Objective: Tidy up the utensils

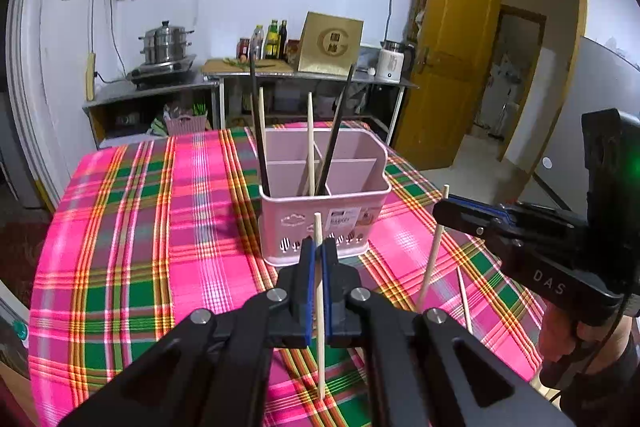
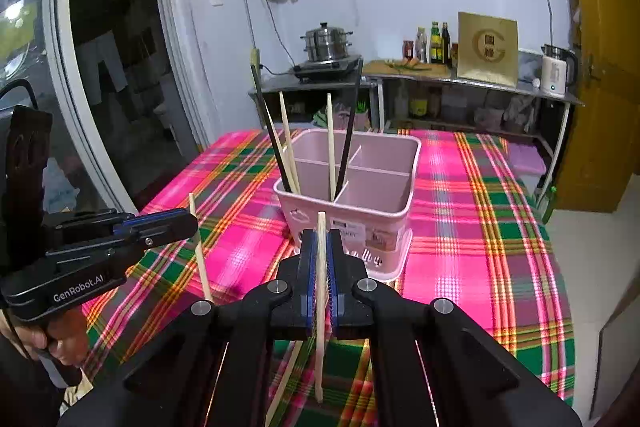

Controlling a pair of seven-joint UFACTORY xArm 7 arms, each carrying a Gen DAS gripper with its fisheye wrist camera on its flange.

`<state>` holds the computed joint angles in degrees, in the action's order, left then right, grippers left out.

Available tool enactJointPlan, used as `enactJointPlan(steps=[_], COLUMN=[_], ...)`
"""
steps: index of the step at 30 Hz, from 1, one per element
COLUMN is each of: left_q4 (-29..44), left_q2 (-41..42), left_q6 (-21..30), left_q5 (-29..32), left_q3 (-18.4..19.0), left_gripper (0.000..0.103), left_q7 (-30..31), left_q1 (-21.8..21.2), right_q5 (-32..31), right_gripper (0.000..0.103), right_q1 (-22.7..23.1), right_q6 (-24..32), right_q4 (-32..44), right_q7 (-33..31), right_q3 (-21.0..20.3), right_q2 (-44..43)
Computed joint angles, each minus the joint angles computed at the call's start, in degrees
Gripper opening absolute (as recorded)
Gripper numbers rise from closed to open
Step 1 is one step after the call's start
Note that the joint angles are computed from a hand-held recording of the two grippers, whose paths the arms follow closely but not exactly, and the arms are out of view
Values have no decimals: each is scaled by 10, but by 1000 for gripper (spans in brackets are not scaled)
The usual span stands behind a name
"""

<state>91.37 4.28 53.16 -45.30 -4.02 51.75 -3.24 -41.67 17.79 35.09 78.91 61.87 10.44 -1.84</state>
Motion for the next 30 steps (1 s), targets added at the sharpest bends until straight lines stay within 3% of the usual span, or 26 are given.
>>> enactJointPlan(steps=[24, 30], left_q4=[35, 56], left_q2=[2, 29], left_q6=[31, 35], left_q5=[-12, 7], left_q3=[4, 2], left_gripper=[0, 0], left_q7=[1, -36], left_q1=[7, 12], right_q5=[-25, -14], right_gripper=[4, 4], right_q1=[-10, -11], right_q6=[10, 8], right_q4=[2, -1], right_q7=[-1, -5], right_q3=[16, 15], right_q2=[-25, -23])
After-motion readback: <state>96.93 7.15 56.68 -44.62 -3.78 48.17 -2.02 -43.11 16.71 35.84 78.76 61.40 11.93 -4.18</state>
